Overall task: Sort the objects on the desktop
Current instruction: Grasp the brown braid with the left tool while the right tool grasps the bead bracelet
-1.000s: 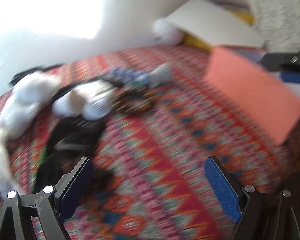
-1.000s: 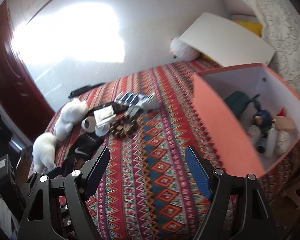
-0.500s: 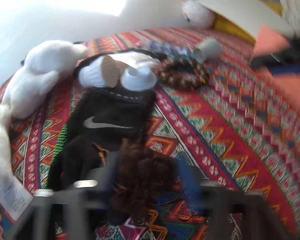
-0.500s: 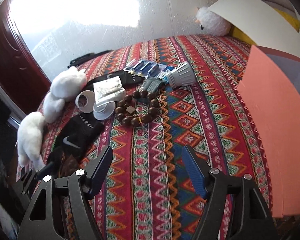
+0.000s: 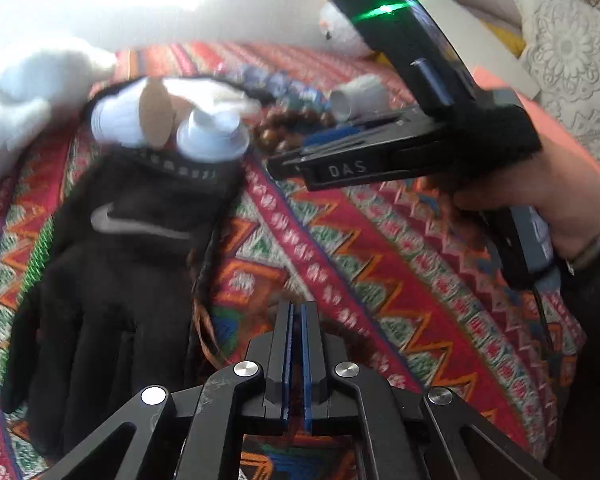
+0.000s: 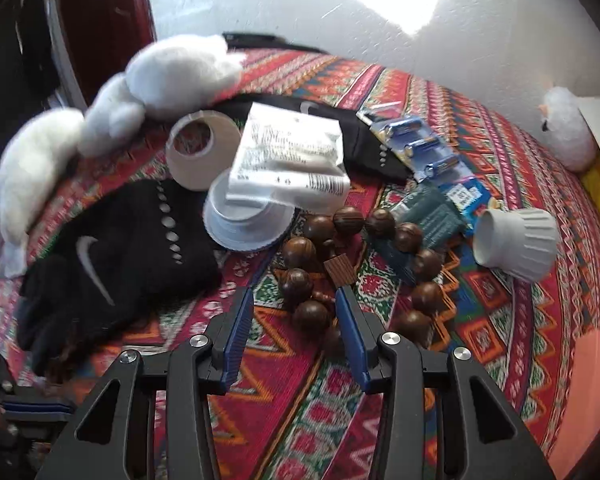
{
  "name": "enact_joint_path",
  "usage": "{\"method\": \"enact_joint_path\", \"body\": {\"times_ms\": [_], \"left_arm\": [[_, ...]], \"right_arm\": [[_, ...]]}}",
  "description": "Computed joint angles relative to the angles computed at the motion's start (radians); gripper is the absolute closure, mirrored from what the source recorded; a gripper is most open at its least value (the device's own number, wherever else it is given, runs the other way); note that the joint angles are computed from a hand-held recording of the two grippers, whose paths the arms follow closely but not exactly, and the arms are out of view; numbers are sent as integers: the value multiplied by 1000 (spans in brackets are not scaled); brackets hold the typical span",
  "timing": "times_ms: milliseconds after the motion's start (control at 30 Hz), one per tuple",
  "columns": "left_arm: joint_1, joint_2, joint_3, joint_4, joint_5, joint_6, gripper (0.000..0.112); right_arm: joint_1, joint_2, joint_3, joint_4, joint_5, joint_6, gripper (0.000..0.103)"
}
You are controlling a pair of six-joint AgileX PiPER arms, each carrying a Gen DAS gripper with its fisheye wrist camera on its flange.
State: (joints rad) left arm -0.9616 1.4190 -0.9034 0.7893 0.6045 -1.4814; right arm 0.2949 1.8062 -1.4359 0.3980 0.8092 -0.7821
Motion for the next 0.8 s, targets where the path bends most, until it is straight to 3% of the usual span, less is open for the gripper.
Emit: {"method": "enact_joint_path", "body": {"times_ms": [100, 133, 167, 233, 300, 333, 367, 467, 633, 800], "left_arm": [[27, 8, 13, -33, -76, 56, 99], [36, 10, 13, -51, -96, 80, 72], [59, 13, 19, -109, -148, 141, 34], [64, 37, 15, -164, -194, 229, 19], [18, 85, -32, -122, -116, 233, 23], [0, 101, -53, -104, -73, 222, 45], [-5, 102, -61, -97, -53, 206, 91], [22, 47, -14, -97, -90, 117, 96], [-69, -8, -43, 21, 59, -32, 96], [-167, -35, -114, 63, 200, -45, 96]], "right_arm": [[37, 27, -2, -50, -55, -20, 66], [39, 33, -15, -58, -46, -17, 84], [35, 38, -35, -64, -19, -1, 84], [15, 34, -50, -37, 29, 4, 84], [-3, 16, -33, -15, 54, -2, 84], [-15, -2, -15, -1, 60, -6, 84], [-35, -25, 9, 33, 66, -23, 84], [-86, -98, 71, 120, 83, -61, 84], [-165, -223, 133, 214, 128, -99, 84], [-234, -384, 179, 253, 219, -109, 84]]}}
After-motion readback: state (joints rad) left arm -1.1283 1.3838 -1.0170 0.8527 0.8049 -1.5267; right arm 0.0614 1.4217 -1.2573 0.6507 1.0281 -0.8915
